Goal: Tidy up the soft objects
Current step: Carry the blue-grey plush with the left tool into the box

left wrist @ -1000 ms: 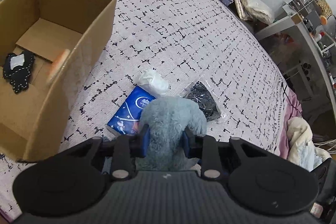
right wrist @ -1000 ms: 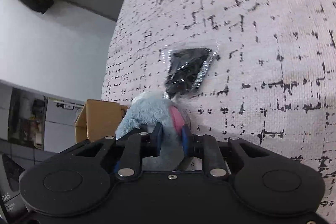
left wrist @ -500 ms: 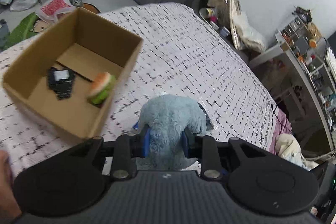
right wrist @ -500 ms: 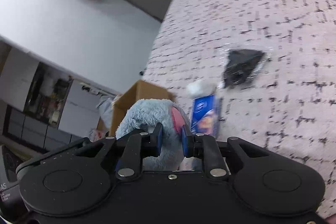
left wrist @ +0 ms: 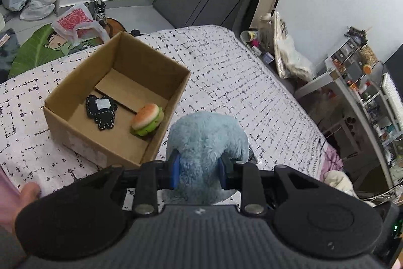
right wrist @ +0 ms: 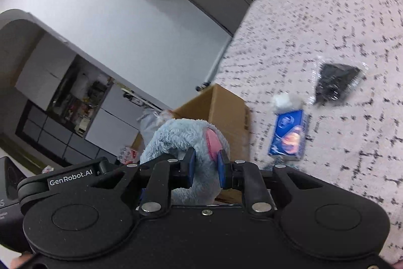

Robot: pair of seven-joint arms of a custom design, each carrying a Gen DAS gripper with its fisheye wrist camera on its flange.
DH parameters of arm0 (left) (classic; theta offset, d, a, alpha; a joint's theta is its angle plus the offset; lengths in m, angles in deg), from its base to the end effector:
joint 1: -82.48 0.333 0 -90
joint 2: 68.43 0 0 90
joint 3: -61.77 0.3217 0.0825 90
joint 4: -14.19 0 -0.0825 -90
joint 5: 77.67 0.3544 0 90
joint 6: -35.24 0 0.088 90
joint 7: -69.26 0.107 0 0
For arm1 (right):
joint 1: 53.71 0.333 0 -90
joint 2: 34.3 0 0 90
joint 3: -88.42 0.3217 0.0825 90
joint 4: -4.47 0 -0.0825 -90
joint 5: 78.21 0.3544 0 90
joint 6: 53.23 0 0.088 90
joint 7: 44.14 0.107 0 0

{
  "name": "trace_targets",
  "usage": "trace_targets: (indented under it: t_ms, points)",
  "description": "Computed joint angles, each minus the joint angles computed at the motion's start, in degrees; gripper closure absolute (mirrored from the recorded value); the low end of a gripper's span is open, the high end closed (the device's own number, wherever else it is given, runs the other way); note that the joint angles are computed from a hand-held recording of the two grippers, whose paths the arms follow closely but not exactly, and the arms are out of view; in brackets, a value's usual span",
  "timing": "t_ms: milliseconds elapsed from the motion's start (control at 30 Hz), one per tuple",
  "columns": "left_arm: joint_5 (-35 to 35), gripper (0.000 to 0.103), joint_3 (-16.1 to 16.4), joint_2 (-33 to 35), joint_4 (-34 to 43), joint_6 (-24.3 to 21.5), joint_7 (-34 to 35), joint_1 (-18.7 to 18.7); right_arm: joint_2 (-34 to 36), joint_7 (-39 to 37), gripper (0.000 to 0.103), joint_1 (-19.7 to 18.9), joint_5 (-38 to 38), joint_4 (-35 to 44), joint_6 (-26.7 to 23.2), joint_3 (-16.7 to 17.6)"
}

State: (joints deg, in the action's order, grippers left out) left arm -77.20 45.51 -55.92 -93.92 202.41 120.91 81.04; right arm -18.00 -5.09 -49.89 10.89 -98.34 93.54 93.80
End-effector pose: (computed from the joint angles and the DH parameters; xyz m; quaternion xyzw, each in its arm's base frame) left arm 0.6083 -0.1788 0.5150 -0.7604 0.5118 -0.3887 0.0934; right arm 0.6345 0.0820 0.4518 -0.5372 0.6411 0.0626 0.5446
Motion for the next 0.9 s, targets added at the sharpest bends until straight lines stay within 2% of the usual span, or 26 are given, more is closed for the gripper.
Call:
trace_targets:
  t_ms: [67,300,567,900]
  points:
    - [-3.66,0.074,-2.17,-0.72,-1.26,2.03,4.49,2.48,0.00,-2.31,0.084,0.06,2.89,0.26,0.26,0.48]
    - [-6.91,0.074,-2.15,-1.11,-0.69,2.92,9.98,4.46,1.80,-7.96,0.084,1.42,8.17,3.09,0.78,1.47]
    - [-6.46,0.075,-0.18,0.95,0.96,1.91,6.75,4.68,6.75,-1.74,0.084,2.89,-2.02,9.85,2.78,2.60]
    - [-5.25,0.075,-2.16,6.07,2.57,5.41,3.04,7.95,10.97,4.09,0.076,3.06,-11.10,14.11,5.20,4.70]
